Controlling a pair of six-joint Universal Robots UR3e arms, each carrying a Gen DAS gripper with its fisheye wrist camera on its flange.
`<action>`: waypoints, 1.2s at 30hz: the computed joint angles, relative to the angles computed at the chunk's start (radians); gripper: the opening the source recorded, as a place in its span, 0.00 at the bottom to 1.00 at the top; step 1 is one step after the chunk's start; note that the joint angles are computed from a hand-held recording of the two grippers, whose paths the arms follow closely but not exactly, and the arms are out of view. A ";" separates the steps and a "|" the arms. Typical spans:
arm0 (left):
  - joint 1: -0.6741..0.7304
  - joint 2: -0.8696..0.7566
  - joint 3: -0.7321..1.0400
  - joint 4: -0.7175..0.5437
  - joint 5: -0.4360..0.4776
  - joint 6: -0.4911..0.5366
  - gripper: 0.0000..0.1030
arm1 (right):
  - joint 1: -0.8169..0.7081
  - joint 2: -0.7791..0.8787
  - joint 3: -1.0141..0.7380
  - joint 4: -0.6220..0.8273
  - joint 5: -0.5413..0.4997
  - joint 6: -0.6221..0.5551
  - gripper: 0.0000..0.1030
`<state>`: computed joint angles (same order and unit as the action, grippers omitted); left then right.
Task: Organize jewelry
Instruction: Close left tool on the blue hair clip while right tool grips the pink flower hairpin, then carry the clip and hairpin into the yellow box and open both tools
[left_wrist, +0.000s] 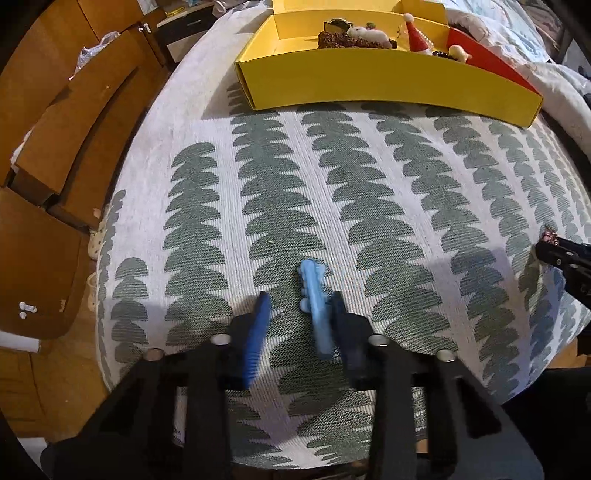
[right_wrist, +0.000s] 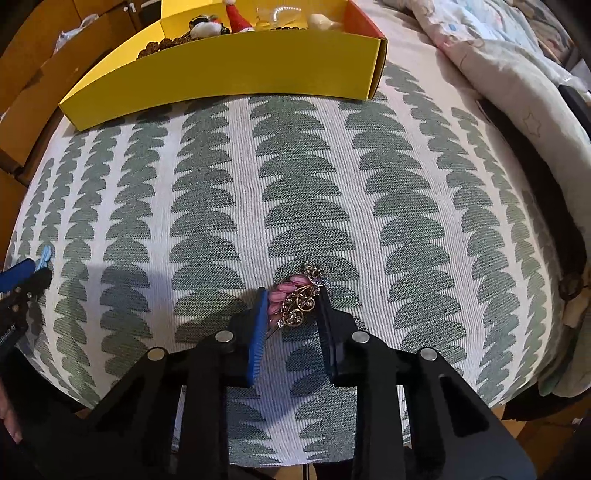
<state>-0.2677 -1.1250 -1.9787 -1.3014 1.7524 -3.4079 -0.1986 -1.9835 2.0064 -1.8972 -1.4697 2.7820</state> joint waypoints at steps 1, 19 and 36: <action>0.010 0.007 -0.002 -0.002 -0.011 0.005 0.28 | -0.010 -0.009 0.002 0.008 0.005 -0.009 0.25; 0.262 0.219 0.015 -0.109 -0.300 0.185 0.16 | -0.212 -0.155 -0.057 0.188 0.201 -0.143 0.23; 0.229 -0.108 0.325 -0.002 -0.318 0.170 0.16 | -0.094 0.207 -0.493 0.168 0.361 -0.018 0.24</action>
<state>-0.0387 -1.2335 -1.6541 -1.3032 1.4341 -3.2381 -0.2927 -1.7768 1.5130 -1.7288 -1.1091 2.7642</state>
